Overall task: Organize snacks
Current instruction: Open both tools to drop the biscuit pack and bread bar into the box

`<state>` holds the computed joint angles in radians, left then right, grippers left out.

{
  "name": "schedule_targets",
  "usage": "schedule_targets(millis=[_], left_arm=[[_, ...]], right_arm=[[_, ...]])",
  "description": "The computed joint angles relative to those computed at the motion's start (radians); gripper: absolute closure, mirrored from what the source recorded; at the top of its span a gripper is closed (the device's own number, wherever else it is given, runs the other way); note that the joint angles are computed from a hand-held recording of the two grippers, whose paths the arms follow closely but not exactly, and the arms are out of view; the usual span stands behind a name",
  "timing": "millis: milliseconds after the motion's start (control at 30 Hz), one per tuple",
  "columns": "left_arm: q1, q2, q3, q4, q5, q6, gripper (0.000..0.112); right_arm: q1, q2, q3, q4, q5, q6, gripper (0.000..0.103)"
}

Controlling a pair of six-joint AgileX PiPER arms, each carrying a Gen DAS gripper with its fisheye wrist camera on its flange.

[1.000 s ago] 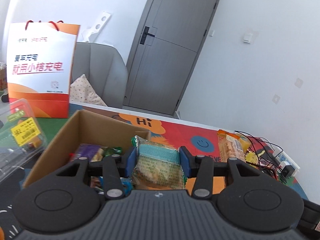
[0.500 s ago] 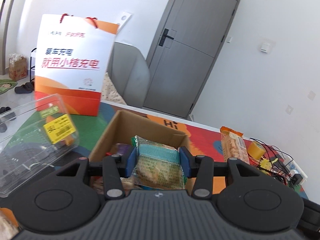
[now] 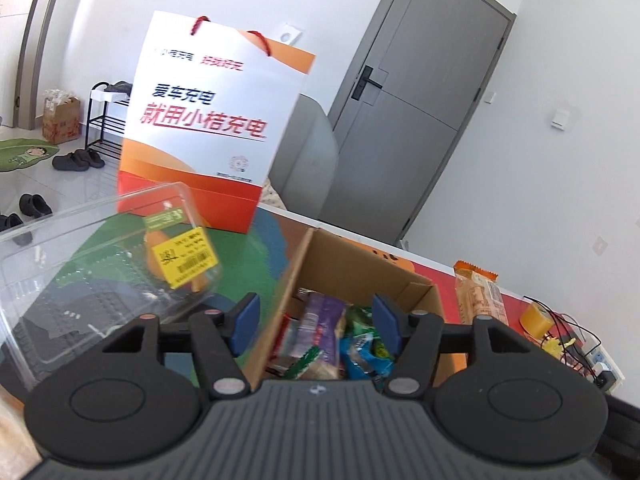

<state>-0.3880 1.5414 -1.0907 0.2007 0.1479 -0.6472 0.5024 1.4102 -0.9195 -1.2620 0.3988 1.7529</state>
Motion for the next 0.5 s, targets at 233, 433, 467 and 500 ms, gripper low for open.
schedule_targets(millis=[233, 433, 467, 500], left_arm=[[0.048, -0.015, 0.027, -0.205, -0.011, 0.219, 0.038], [0.071, -0.026, 0.033, -0.318, 0.0, 0.341, 0.026], [0.071, -0.028, 0.034, -0.321, 0.003, 0.346, 0.026], [0.071, -0.03, 0.035, -0.32, 0.006, 0.348, 0.023]], right_arm=[[-0.003, 0.039, -0.037, 0.018, -0.019, 0.002, 0.066], [0.023, 0.045, -0.049, 0.042, 0.037, -0.013, 0.043], [0.022, 0.038, -0.044, 0.057, 0.036, -0.022, 0.042], [0.019, 0.032, -0.037, 0.068, 0.036, -0.028, 0.04]])
